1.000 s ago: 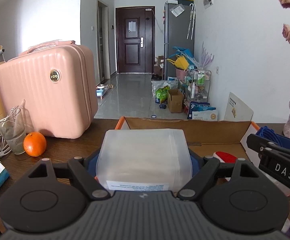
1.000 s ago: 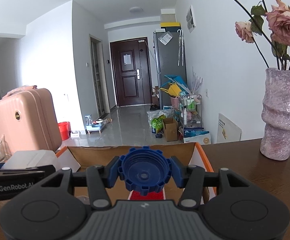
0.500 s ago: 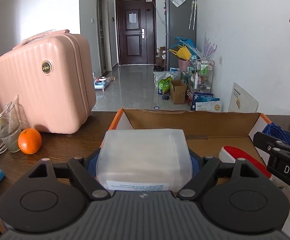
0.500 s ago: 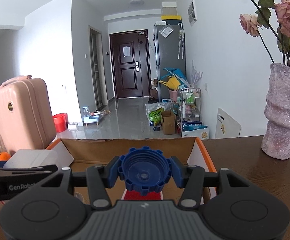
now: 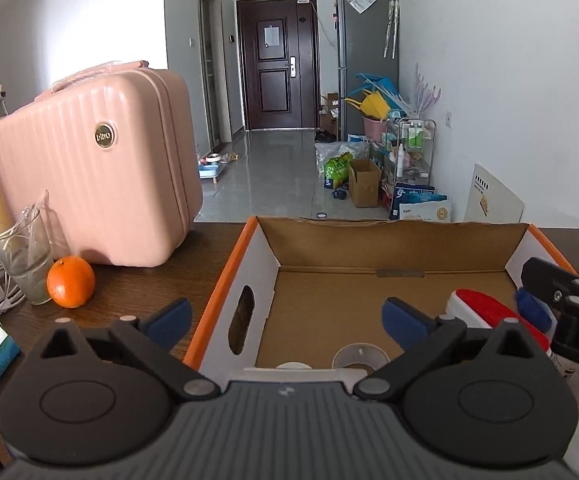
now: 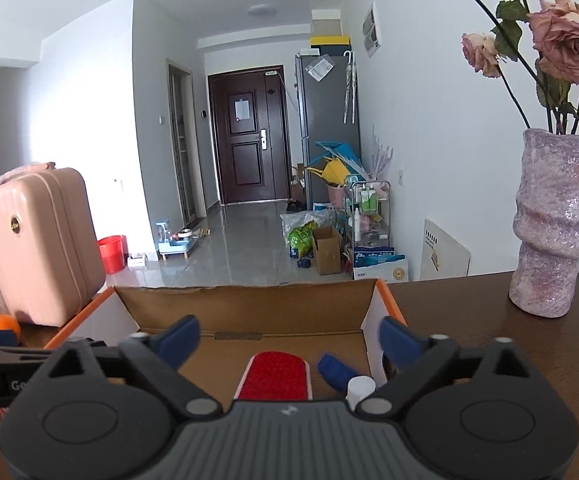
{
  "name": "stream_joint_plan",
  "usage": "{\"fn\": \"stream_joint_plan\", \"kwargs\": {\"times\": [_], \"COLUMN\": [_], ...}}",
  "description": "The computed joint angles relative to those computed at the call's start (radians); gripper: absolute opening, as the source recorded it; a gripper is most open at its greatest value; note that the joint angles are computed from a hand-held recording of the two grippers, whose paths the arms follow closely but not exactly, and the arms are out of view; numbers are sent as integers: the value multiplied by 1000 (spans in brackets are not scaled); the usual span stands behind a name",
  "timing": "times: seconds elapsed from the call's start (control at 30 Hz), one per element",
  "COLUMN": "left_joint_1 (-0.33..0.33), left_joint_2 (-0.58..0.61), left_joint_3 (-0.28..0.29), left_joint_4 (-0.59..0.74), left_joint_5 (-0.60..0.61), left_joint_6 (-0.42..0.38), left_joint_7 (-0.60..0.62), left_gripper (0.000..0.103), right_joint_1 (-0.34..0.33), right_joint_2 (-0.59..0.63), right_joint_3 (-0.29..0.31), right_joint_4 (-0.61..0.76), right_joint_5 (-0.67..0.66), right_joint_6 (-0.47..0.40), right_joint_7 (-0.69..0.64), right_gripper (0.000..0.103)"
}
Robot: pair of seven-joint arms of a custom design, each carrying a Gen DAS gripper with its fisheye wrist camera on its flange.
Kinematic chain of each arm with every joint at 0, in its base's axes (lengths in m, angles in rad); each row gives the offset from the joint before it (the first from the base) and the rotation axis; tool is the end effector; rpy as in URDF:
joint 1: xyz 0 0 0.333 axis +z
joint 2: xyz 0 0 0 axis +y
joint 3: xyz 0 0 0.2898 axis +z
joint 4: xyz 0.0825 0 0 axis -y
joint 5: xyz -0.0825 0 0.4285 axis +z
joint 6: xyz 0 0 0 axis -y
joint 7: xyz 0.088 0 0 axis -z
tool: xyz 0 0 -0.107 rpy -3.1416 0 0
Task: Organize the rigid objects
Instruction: 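Open both tools to drop the white container and blue cap into the box, then withdraw both tools from the box back over the table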
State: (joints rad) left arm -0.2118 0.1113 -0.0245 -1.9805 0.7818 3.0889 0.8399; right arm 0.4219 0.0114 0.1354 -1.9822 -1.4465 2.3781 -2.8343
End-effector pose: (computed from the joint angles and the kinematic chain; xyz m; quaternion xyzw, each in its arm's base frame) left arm 0.6210 -0.2087 0.4654 -0.5315 0.6945 -0.3635 0.3211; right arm 0.5452 0.3274 0.4634 -0.4706 0.6829 -0.4302 0.3566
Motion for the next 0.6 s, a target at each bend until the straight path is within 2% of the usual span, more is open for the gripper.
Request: {"fn": "stream_joint_plan", "kwargs": {"times": [0.6], "left_joint_1": [16], "left_joint_2": [-17], "left_joint_3": [-15], "left_joint_4": [-17], "left_joint_5": [-31], "left_joint_6": [-7], "left_joint_7": [6], "left_gripper": [103], "right_joint_1": [7], "right_joint_2": [-17], "right_joint_3": [10], "right_joint_4": [-11], "right_joint_5": [-17], "right_joint_6": [-27], "right_joint_7": [28], "right_gripper": [103]}}
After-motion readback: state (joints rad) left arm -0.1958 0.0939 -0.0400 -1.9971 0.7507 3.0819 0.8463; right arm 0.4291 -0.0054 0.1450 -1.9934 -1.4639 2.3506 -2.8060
